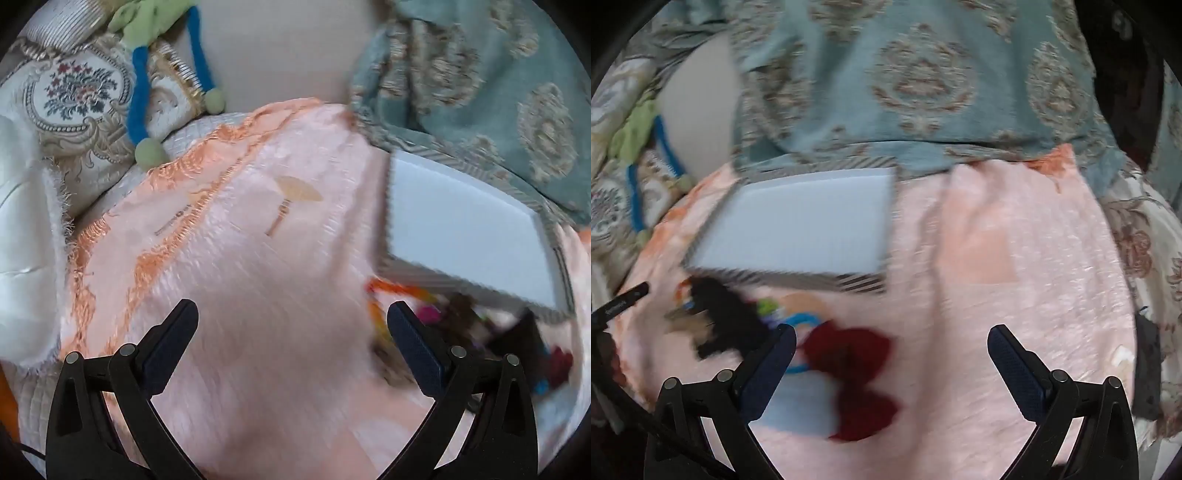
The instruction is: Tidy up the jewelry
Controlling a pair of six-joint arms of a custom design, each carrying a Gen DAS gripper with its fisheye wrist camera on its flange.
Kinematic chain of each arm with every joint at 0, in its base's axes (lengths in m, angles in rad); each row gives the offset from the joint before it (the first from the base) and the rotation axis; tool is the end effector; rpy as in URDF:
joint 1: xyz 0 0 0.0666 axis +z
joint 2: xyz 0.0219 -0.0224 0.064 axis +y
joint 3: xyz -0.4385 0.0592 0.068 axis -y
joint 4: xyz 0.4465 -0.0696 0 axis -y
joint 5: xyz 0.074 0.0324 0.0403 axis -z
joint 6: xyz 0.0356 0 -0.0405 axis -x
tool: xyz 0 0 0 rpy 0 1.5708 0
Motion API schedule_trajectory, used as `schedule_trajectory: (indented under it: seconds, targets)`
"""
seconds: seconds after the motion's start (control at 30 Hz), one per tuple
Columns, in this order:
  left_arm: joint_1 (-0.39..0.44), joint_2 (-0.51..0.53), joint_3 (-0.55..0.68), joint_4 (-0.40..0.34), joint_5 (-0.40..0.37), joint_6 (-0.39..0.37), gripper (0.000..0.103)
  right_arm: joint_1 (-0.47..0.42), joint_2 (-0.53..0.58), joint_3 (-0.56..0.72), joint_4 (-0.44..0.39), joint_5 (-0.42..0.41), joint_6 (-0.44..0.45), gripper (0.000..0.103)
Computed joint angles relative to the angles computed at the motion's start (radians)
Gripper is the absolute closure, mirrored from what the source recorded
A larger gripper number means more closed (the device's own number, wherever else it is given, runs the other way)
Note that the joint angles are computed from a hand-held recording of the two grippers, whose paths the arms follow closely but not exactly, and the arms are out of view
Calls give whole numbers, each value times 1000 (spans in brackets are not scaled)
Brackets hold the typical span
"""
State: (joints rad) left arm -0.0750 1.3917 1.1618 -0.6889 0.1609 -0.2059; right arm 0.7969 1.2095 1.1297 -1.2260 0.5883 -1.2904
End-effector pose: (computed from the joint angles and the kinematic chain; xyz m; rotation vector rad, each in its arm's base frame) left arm 0.5096 -0.0444 0.3856 0.4137 2.4437 -0.1445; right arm 0.2958 0.2738 0.4292 0.7094 2.4028 -0.0932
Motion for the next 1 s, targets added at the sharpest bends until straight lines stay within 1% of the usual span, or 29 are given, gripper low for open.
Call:
schedule_trajectory:
  seconds: [0.03,0.1,0.13,0.23,0.33,0.37,0.4,0.43,0.5,0.63,0.73,0.83,1.0]
  targets:
    - [-9,-21,-12,-8,-2,-5,0,14,12,5,31,-7,6,0]
    - [-9,-66,-40,-11,18,-23,0,26,44,33,51,-11,20,0]
    - [-14,-83,-52,-12,22,-19,0,33,69,53,51,-16,34,0]
    - [-24,-135,-83,-26,40,-48,0,58,94,72,55,-21,53,0]
    - [-42,-201,-130,5,19,-61,0,77,95,87,58,-7,42,0]
    - [-42,-213,-140,5,19,-69,0,85,97,89,64,2,34,0]
    - [-45,-223,-141,-14,29,-75,0,84,101,97,63,4,29,0]
    - [-61,-224,-133,-29,23,-57,0,90,105,101,59,15,19,0]
    - [-63,-242,-140,-41,31,-50,0,99,106,106,49,29,9,0]
    - [-88,-279,-163,-36,4,-48,0,105,96,96,39,29,-29,0]
    - [-108,-296,-175,-29,-20,-30,0,110,89,88,28,31,-65,0]
    - [-113,-303,-180,-40,-7,-13,0,118,85,79,19,36,-91,0]
    - [-139,-307,-187,-50,-16,7,0,127,83,80,-7,36,-105,0]
